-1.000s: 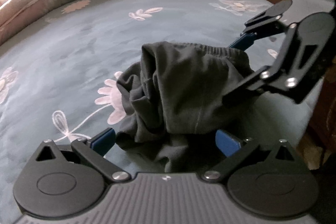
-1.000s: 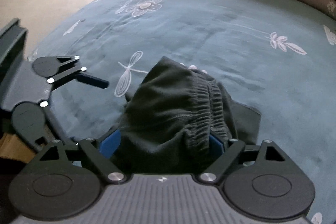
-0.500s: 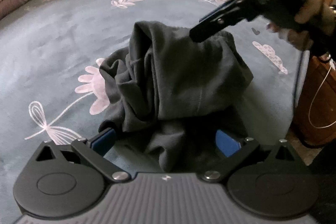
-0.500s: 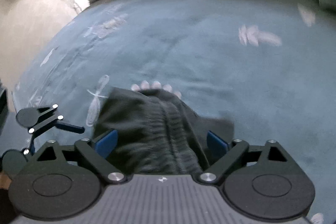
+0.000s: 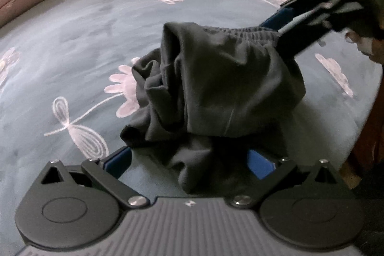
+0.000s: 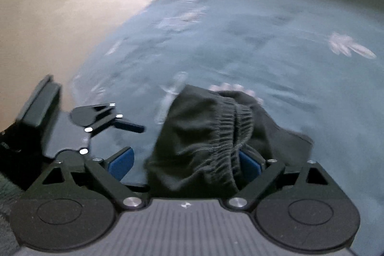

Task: Fold clothes
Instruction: 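Lift the waistband with the right gripper, raising the garment off the bed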

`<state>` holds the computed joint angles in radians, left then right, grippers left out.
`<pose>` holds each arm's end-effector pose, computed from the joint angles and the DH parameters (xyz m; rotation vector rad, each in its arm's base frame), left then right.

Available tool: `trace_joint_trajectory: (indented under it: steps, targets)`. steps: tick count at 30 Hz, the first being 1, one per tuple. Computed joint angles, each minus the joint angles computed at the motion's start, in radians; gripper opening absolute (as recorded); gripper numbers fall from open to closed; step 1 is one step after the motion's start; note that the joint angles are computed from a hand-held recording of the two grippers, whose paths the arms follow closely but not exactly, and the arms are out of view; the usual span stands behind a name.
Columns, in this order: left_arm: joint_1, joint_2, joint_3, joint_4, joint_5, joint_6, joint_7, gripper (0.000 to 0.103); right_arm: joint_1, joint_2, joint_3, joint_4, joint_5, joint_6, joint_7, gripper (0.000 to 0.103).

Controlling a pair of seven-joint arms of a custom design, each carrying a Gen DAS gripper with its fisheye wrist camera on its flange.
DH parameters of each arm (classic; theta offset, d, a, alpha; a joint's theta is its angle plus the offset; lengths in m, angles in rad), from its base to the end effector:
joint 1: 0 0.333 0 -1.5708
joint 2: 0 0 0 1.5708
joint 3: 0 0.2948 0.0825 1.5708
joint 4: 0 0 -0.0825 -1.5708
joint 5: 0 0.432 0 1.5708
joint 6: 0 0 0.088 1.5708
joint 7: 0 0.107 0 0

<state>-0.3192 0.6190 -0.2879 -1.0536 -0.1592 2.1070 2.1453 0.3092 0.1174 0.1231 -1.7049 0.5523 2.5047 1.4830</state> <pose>0.6900 -0.4011 0.5184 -0.7669 2.8311 -0.8118 0.6303 0.2825 0.5605 -1.7865 1.4893 0.0135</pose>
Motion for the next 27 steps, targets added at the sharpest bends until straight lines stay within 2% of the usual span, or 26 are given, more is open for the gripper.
trace_joint_trajectory:
  steps: [3,6,10,12,15,17,19,21,24,27]
  targets:
    - [-0.018,-0.033,0.014,-0.047,0.02,0.03,-0.069,0.101,-0.025,0.046,0.0,0.043,0.061,-0.069,-0.079,0.095]
    - [-0.035,-0.063,0.024,-0.089,0.056,0.057,-0.124,0.101,-0.055,0.1,0.002,0.08,0.114,-0.13,-0.113,0.09]
    - [-0.046,-0.095,0.027,-0.129,0.093,0.076,-0.167,0.101,-0.081,0.089,0.025,0.067,0.24,-0.092,-0.229,0.084]
    - [-0.049,-0.107,0.027,-0.143,0.107,0.082,-0.184,0.101,-0.087,0.061,0.039,0.04,0.332,-0.041,-0.338,0.084]
    - [-0.055,-0.108,0.025,-0.143,0.123,0.081,-0.197,0.101,-0.079,0.075,0.036,0.057,0.369,-0.023,-0.403,0.082]
    - [-0.063,-0.101,0.027,-0.13,0.138,0.073,-0.206,0.101,-0.063,0.117,0.022,0.104,0.279,-0.06,-0.336,0.066]
    - [-0.071,-0.098,0.031,-0.121,0.157,0.068,-0.217,0.101,-0.055,0.127,0.011,0.119,0.19,-0.106,-0.28,0.043]
    - [-0.074,-0.095,0.028,-0.116,0.163,0.067,-0.215,0.101,-0.05,0.129,0.006,0.127,0.116,-0.133,-0.249,0.032]
    - [-0.075,-0.086,0.023,-0.101,0.162,0.059,-0.199,0.101,-0.037,0.096,-0.005,0.102,0.018,-0.101,-0.197,0.023]
    - [-0.079,-0.078,0.02,-0.086,0.163,0.053,-0.182,0.101,-0.023,0.056,-0.021,0.065,-0.094,-0.066,-0.114,0.022]
